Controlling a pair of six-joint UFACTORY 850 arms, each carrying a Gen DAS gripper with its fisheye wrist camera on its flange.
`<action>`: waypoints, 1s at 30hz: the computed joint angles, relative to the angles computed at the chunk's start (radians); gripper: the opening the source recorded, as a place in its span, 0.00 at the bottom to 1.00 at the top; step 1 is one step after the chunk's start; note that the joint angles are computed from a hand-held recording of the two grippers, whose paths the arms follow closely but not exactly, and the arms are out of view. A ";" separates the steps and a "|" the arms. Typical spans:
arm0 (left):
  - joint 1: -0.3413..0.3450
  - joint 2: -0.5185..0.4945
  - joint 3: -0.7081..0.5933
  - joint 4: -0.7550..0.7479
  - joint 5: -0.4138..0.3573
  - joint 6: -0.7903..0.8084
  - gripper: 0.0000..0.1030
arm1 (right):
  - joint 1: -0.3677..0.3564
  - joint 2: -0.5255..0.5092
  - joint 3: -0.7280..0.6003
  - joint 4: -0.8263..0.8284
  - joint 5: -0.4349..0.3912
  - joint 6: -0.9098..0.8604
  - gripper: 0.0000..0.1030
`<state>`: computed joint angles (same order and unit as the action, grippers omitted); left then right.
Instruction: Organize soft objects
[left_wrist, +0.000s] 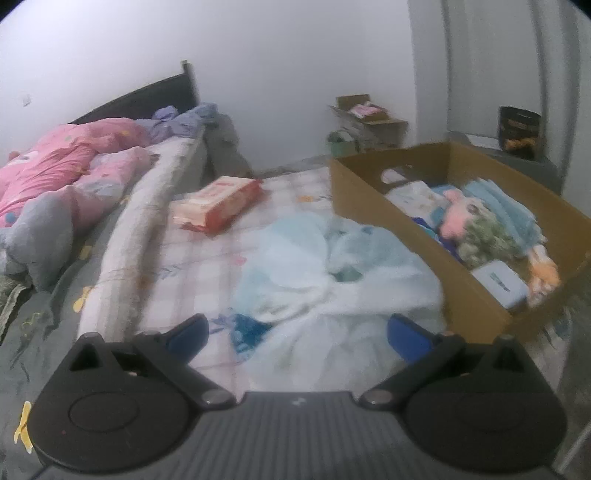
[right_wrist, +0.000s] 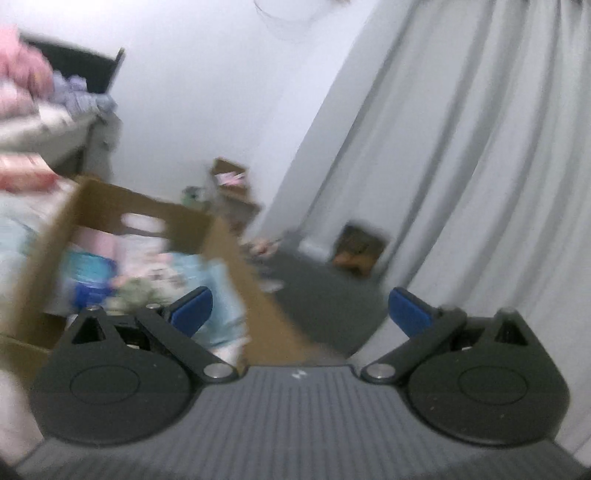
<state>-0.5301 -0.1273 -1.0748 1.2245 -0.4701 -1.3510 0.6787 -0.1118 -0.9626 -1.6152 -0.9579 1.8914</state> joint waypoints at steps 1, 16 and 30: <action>-0.003 0.003 0.005 0.000 0.002 0.005 1.00 | 0.005 0.017 0.009 0.030 0.052 0.033 0.99; 0.006 -0.038 0.017 -0.196 0.002 0.121 1.00 | 0.026 -0.023 -0.030 0.269 0.320 0.010 0.99; -0.003 -0.071 -0.055 -0.322 -0.060 0.197 1.00 | -0.011 -0.007 -0.049 0.334 0.368 -0.113 0.99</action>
<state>-0.5333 -0.1984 -1.1294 0.9027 -0.5306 -1.1536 0.6678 -0.1185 -1.0116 -1.2815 -0.5894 1.7781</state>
